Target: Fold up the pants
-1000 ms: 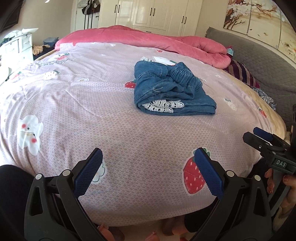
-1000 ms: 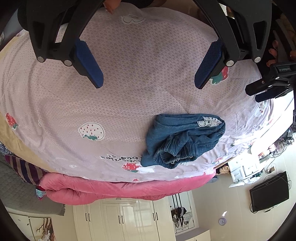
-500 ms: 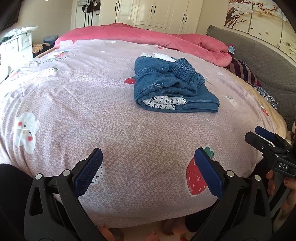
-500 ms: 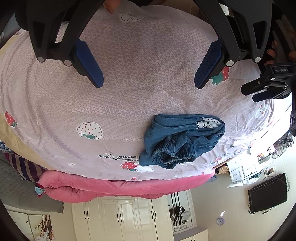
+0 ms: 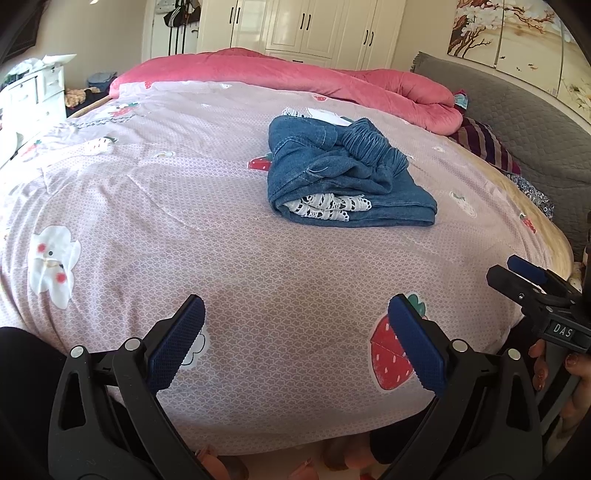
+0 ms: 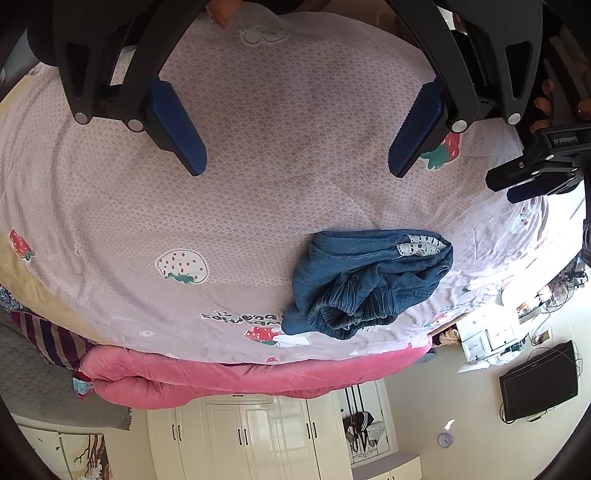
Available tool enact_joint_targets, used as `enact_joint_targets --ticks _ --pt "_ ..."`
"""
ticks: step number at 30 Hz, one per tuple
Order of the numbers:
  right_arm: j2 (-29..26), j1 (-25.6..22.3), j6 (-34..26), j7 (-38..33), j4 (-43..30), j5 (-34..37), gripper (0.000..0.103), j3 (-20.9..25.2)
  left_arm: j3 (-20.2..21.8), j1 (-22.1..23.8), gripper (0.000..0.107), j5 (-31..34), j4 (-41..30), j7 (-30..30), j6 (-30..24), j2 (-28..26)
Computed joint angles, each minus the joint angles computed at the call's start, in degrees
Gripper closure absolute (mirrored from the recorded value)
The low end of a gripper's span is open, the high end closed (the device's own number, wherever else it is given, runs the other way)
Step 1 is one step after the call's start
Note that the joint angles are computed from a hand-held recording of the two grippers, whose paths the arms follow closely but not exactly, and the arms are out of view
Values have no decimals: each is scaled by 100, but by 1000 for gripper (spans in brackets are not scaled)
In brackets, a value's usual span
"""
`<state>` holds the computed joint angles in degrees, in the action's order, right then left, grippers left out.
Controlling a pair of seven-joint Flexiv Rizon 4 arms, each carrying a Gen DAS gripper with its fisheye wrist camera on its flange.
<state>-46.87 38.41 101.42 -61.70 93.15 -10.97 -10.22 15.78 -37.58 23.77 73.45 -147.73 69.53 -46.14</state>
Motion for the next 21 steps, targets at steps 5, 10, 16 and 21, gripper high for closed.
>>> enact_joint_targets --ticks 5,10,16,21 --pt "1 -23 0 -10 0 4 5 28 25 -25 13 45 -13 -34 -33 4" --pt "-4 -6 12 -4 0 22 5 9 -11 -1 13 46 -24 -29 -32 1" --pt "-5 -18 -2 -11 -4 11 5 22 -4 -5 13 61 -42 -50 -56 -4" --pt "-5 -65 -27 -14 -16 -14 5 83 0 -15 13 80 -44 -56 -99 7"
